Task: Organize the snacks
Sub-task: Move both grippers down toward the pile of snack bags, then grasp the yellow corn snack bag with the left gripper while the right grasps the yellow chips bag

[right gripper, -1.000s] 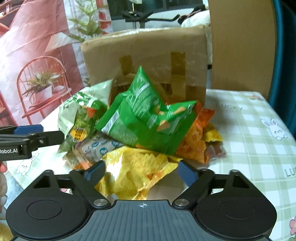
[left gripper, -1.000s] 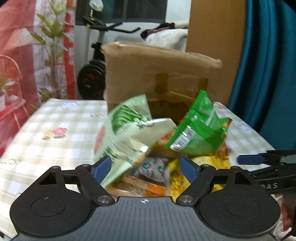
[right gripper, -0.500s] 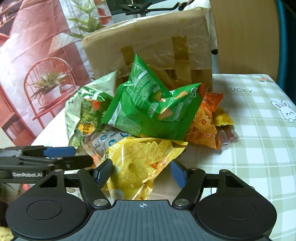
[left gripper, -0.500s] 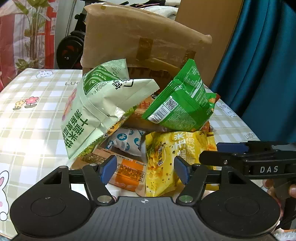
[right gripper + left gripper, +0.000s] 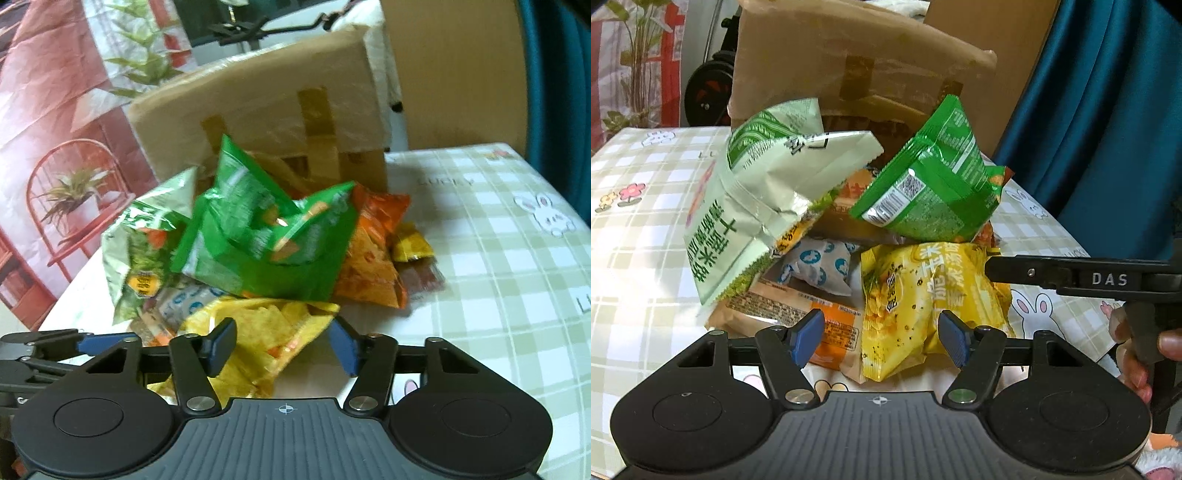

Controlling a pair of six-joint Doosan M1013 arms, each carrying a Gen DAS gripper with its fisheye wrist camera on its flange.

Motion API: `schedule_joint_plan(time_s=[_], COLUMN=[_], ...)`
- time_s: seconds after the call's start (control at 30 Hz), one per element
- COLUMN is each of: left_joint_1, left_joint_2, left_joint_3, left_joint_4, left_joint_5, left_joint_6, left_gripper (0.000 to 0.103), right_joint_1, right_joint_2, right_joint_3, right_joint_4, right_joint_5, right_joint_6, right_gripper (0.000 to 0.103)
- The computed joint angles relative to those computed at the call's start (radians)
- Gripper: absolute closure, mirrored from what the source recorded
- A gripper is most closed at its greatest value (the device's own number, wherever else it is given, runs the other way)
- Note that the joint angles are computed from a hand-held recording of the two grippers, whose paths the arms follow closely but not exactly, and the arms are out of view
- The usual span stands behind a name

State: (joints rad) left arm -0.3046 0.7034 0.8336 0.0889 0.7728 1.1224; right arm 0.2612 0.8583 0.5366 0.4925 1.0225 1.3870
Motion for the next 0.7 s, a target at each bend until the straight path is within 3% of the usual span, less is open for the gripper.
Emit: schedule_joint_plan(time_s=[0.07,0.7], left_joint_1=[0.003,0.017], left_joint_2=[0.005,0.029], left_joint_3=[-0.006,-0.024], left_joint_4=[-0.022,-0.15], left_joint_5=[0.01,-0.017], left_joint_6=[0.011,0.072], left_gripper=[0.033,0.033], right_joint_1=[-0.001,-0.009], right_joint_2=[0.005,0.009], right_joint_3=[-0.003,0.01], right_joint_4=[0.004,0.009], right_joint_5=[0.016,0.017], right_joint_6=[0.008,0.053], right_gripper=[0.06,0.064])
